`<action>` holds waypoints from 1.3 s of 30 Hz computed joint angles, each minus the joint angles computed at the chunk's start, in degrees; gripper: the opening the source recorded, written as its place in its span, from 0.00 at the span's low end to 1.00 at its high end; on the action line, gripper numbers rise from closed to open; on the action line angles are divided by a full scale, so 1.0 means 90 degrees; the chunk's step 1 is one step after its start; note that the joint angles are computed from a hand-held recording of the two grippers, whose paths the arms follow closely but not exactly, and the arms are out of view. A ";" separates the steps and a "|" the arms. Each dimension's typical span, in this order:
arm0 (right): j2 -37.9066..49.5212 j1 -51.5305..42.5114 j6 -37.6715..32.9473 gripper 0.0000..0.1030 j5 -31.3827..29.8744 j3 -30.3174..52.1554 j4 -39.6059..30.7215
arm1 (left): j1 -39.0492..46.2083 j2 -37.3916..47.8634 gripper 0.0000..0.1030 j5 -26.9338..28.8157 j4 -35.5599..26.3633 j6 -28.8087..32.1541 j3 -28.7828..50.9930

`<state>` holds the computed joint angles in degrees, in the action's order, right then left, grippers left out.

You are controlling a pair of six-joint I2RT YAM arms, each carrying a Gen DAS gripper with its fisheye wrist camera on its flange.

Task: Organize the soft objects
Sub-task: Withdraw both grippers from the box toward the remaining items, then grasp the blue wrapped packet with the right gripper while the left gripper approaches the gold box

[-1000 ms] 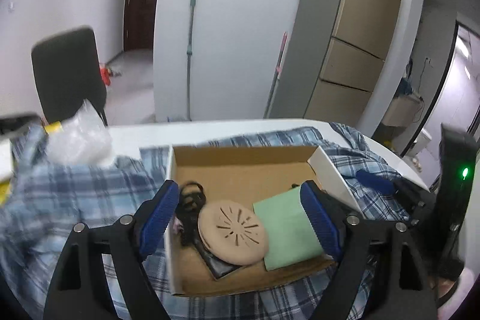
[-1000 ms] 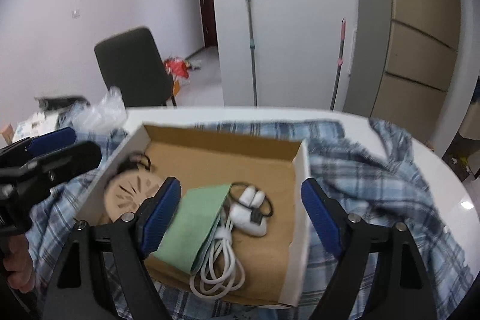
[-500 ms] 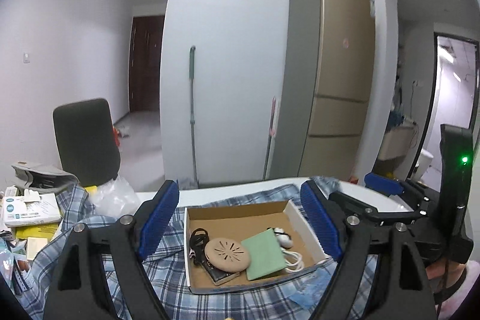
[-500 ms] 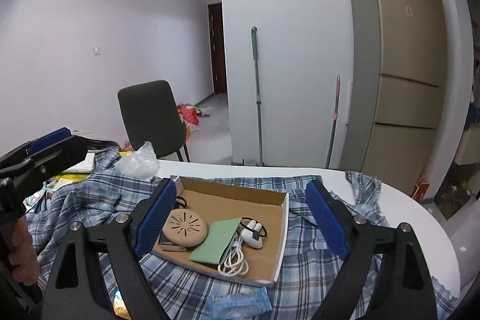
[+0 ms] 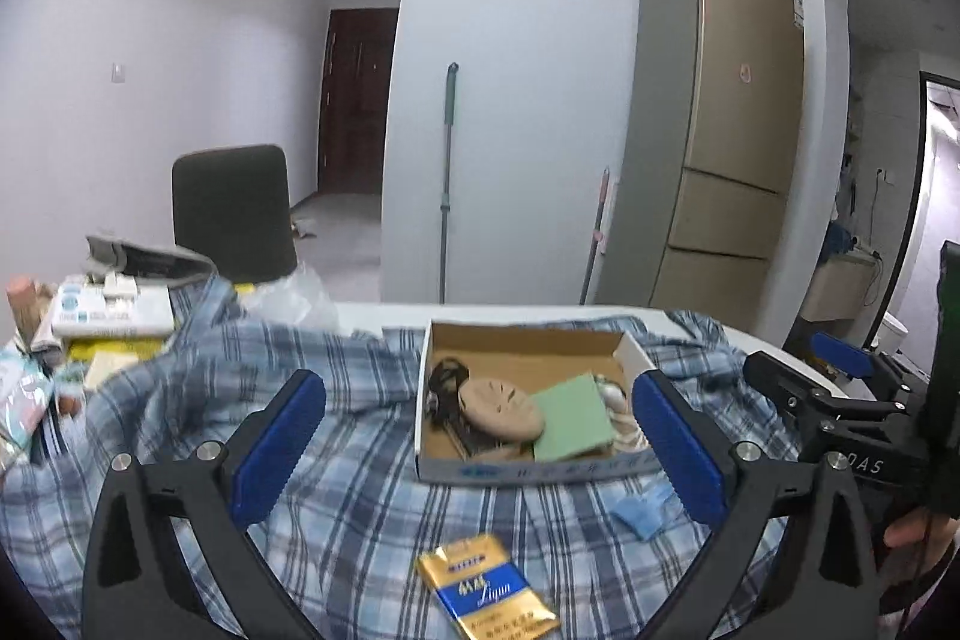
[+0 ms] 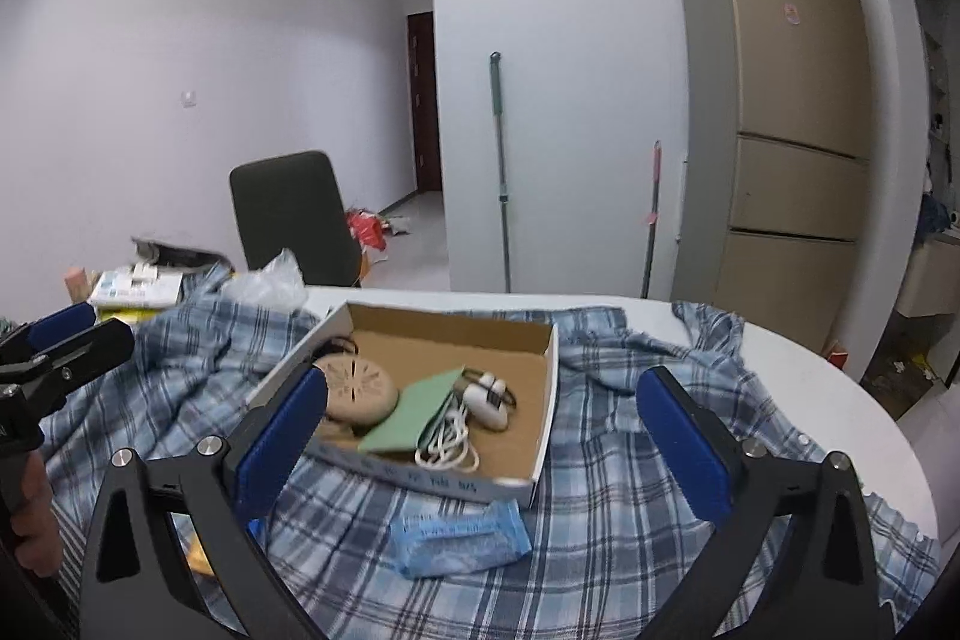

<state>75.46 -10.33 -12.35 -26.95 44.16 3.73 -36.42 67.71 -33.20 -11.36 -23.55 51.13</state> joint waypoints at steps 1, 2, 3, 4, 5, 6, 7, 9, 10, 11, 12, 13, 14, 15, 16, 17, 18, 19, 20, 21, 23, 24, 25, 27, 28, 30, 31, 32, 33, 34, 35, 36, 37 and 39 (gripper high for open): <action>0.0029 0.0004 -0.0040 1.00 0.0034 -0.0118 0.0161 | -0.0046 -0.0065 1.00 -0.0074 0.0210 0.0009 -0.0221; 0.0058 0.0017 -0.0064 1.00 0.0074 -0.0226 0.0300 | -0.0131 -0.0162 1.00 -0.0248 0.0614 0.0068 -0.0540; 0.0117 0.0012 -0.0091 1.00 0.0062 -0.0288 0.0382 | -0.0189 -0.0201 1.00 -0.0365 0.0966 0.0145 -0.0799; 0.0174 0.0006 -0.0133 1.00 0.0027 -0.0311 0.0378 | -0.0233 -0.0170 1.00 -0.0461 0.1144 0.0179 -0.0961; 0.0235 0.0014 -0.0181 1.00 0.0019 -0.0305 0.0341 | -0.0182 -0.0105 1.00 -0.0396 0.1141 0.0195 -0.0964; 0.0280 0.0028 -0.0229 1.00 0.0029 -0.0304 0.0318 | -0.0140 0.0003 1.00 -0.0340 0.1112 0.0194 -0.0952; 0.0306 0.0039 -0.0271 1.00 0.0040 -0.0308 0.0308 | -0.0103 0.0134 1.00 -0.0344 0.1061 0.0171 -0.0916; 0.0347 0.0074 -0.0328 1.00 0.0048 -0.0313 0.0315 | 0.0003 0.0288 1.00 -0.0225 0.0970 0.0079 -0.0857; 0.0357 0.0093 -0.0352 1.00 0.0051 -0.0331 0.0319 | 0.0036 0.0351 1.00 -0.0160 0.0894 0.0043 -0.0808; 0.0374 0.0104 -0.0371 1.00 0.0059 -0.0336 0.0311 | 0.0059 0.0426 1.00 -0.0154 0.0831 0.0028 -0.0753; 0.0407 0.0116 -0.0389 1.00 0.0074 -0.0322 0.0286 | 0.0075 0.0471 1.00 -0.0136 0.0810 0.0024 -0.0731; 0.0464 0.0129 -0.0408 1.00 0.0089 -0.0280 0.0232 | 0.0093 0.0499 1.00 -0.0085 0.0799 0.0032 -0.0720; 0.0539 0.0152 -0.0422 1.00 0.0111 -0.0222 0.0167 | 0.0119 0.0525 1.00 -0.0027 0.0808 0.0053 -0.0717; 0.0607 0.0159 -0.0440 1.00 0.0118 -0.0161 0.0081 | 0.0119 0.0540 1.00 -0.0016 0.0807 0.0065 -0.0715; 0.0681 0.0155 -0.0463 1.00 0.0105 -0.0098 -0.0008 | 0.0107 0.0551 1.00 -0.0018 0.0803 0.0081 -0.0713; 0.0762 0.0150 -0.0487 1.00 0.0077 -0.0014 -0.0125 | 0.0098 0.0554 1.00 0.0004 0.0804 0.0107 -0.0713; 0.0829 0.0150 -0.0498 1.00 0.0067 0.0049 -0.0206 | 0.0074 0.0550 1.00 0.0008 0.0798 0.0119 -0.0712; 0.0906 0.0168 -0.0503 1.00 0.0083 0.0116 -0.0292 | 0.0061 0.0542 1.00 0.0001 0.0801 0.0130 -0.0720; 0.1009 0.0181 -0.0538 1.00 0.0084 0.0217 -0.0432 | 0.0053 0.0543 1.00 -0.0023 0.0797 0.0126 -0.0717; 0.1153 0.0191 -0.0619 1.00 0.0046 0.0367 -0.0655 | 0.0062 0.0543 1.00 -0.0015 0.0788 0.0112 -0.0715; 0.1489 0.0234 -0.0834 1.00 -0.0034 0.0727 -0.1200 | 0.0127 0.0592 1.00 0.0056 0.0698 0.0045 -0.0660; 0.1632 0.0273 -0.0913 1.00 -0.0003 0.0863 -0.1395 | 0.0150 0.0628 1.00 0.0043 0.0632 -0.0008 -0.0623; 0.1734 0.0341 -0.0927 1.00 0.0134 0.0930 -0.1471 | 0.0163 0.0669 1.00 -0.0018 0.0563 -0.0073 -0.0583; 0.1877 0.0451 -0.0958 1.00 0.0393 0.1004 -0.1565 | 0.0204 0.0680 1.00 0.0009 0.0536 -0.0129 -0.0579; 0.1962 0.0487 -0.1006 1.00 0.0445 0.1074 -0.1682 | 0.0232 0.0696 1.00 0.0060 0.0518 -0.0139 -0.0567; 0.2099 0.0587 -0.1094 1.00 0.0624 0.1173 -0.1838 | 0.0266 0.0732 1.00 0.0151 0.0467 -0.0147 -0.0531; 0.2186 0.0651 -0.1122 1.00 0.0753 0.1228 -0.1909 | 0.0258 0.0727 1.00 0.0162 0.0460 -0.0140 -0.0534; 0.2287 0.0693 -0.1138 1.00 0.0848 0.1299 -0.1988 | 0.0230 0.0705 1.00 0.0123 0.0479 -0.0122 -0.0554; 0.2381 0.0704 -0.1146 1.00 0.0890 0.1378 -0.2061 | 0.0193 0.0675 1.00 0.0072 0.0524 -0.0099 -0.0589; 0.2459 0.0692 -0.1132 1.00 0.0912 0.1452 -0.2135 | 0.0161 0.0658 1.00 0.0037 0.0562 -0.0071 -0.0608; 0.2505 0.0668 -0.1081 1.00 0.0952 0.1498 -0.2161 | 0.0147 0.0671 1.00 0.0027 0.0564 -0.0049 -0.0598; 0.2545 0.0637 -0.1002 1.00 0.1002 0.1535 -0.2164 | 0.0146 0.0701 1.00 0.0035 0.0534 -0.0043 -0.0567; 0.2588 0.0572 -0.0943 1.00 0.0976 0.1598 -0.2227 | 0.0153 0.0731 1.00 0.0048 0.0489 -0.0056 -0.0536; 0.2749 0.0443 -0.0872 1.00 0.0797 0.1789 -0.2427 | 0.0179 0.0745 1.00 0.0030 0.0408 -0.0139 -0.0510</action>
<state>100.20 -6.34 -20.20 -19.78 60.26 -18.11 -34.81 74.42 -32.93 -7.69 -24.81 46.54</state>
